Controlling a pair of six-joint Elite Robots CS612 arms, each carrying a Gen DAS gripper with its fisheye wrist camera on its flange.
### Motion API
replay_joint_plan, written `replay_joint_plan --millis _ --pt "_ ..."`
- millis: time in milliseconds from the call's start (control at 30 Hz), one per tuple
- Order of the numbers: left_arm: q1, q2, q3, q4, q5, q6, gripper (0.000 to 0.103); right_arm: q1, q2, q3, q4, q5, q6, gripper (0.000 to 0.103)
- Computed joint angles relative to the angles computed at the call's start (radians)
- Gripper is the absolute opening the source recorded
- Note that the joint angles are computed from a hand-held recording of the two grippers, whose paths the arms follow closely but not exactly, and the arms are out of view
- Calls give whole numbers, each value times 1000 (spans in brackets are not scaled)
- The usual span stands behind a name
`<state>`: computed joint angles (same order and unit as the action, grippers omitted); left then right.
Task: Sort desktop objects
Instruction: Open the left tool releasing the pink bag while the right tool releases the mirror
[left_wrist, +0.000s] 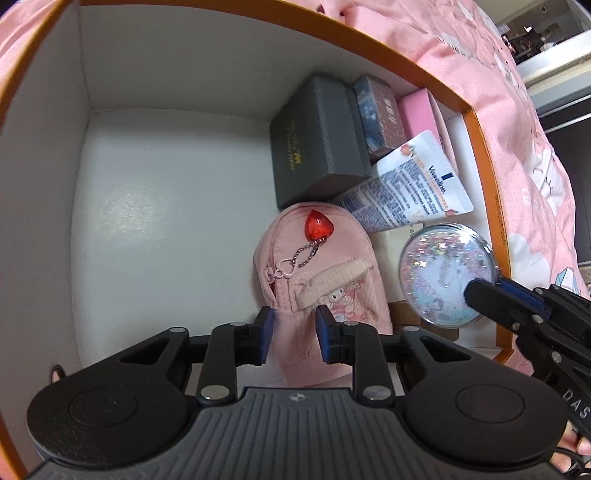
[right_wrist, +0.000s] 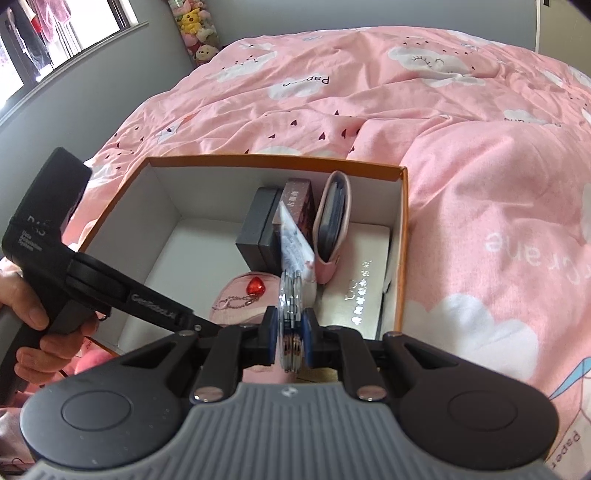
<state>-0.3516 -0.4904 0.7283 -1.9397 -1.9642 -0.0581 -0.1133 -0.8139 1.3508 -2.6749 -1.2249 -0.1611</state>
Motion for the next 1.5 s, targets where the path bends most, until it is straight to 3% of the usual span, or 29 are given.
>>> replay_joint_plan --millis 267,900,1200,1500 --pt "9 -20 41 -82 -6 -33 28 -6 -1 -1 -49 -68 96 15" --pt "12 8 4 -50 -31 -41 28 9 128 -180 -91 -139 200 15" --pt "16 8 8 -58 -46 -53 28 0 168 -233 -74 -41 313 15" --pt "16 5 16 -76 -47 -71 28 3 191 -263 -58 -29 325 16"
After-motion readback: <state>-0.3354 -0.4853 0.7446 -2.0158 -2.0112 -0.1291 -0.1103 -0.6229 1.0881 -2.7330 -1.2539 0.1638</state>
